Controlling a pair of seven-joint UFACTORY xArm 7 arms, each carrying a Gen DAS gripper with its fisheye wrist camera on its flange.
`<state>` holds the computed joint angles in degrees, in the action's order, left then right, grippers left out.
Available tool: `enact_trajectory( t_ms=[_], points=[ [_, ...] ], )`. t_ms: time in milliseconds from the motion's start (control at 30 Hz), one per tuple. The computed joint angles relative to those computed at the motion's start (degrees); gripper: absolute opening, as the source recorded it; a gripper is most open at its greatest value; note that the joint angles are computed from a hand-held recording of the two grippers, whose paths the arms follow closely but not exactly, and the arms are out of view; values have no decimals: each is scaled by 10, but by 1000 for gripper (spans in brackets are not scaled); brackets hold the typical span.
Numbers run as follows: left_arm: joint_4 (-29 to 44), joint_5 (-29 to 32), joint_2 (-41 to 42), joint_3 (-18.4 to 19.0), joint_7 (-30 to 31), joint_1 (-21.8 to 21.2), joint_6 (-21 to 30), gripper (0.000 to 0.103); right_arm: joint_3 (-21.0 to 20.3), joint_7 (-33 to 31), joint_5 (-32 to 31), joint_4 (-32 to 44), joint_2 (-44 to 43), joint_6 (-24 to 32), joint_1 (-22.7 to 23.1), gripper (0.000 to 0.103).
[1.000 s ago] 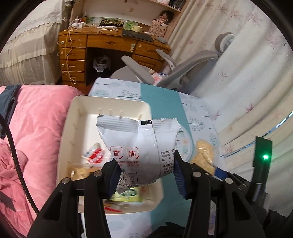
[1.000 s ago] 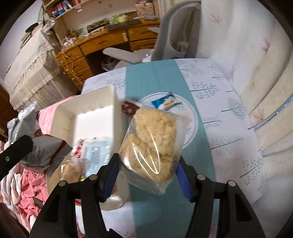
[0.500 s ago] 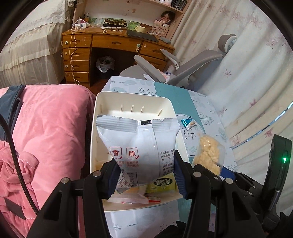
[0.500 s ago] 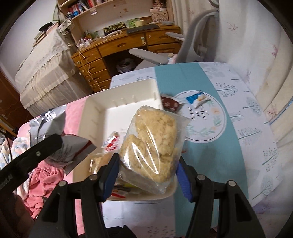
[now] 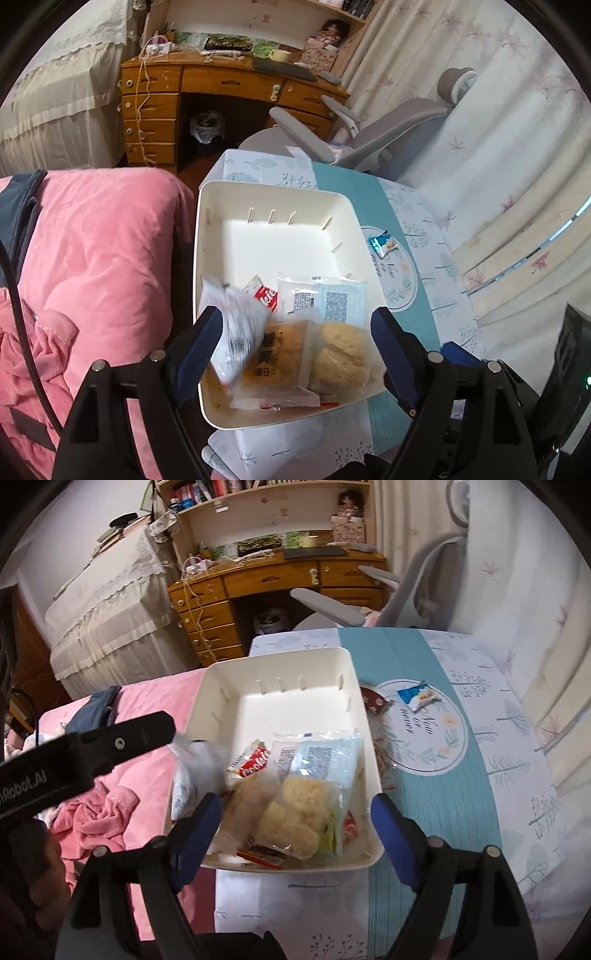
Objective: Organize snacks
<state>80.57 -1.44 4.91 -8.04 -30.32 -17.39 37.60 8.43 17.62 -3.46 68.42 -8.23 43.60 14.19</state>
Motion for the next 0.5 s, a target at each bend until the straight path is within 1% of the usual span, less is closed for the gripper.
enact_trajectory(
  t_ms=[67, 200, 300, 500],
  points=[
    [1, -4, 3, -1, -4, -1, 8, 82, 1, 10, -6, -10, -7, -1, -2, 84],
    [10, 8, 11, 1, -21, -4, 27, 82, 1, 23, -5, -28, -20, 1, -4, 84],
    [12, 10, 14, 0, -30, -6, 32, 82, 0, 29, -5, -45, -31, 2, -7, 84],
    [36, 10, 34, -5, -27, -17, 49, 82, -2, 43, -12, -88, -60, -4, -18, 83]
  ],
)
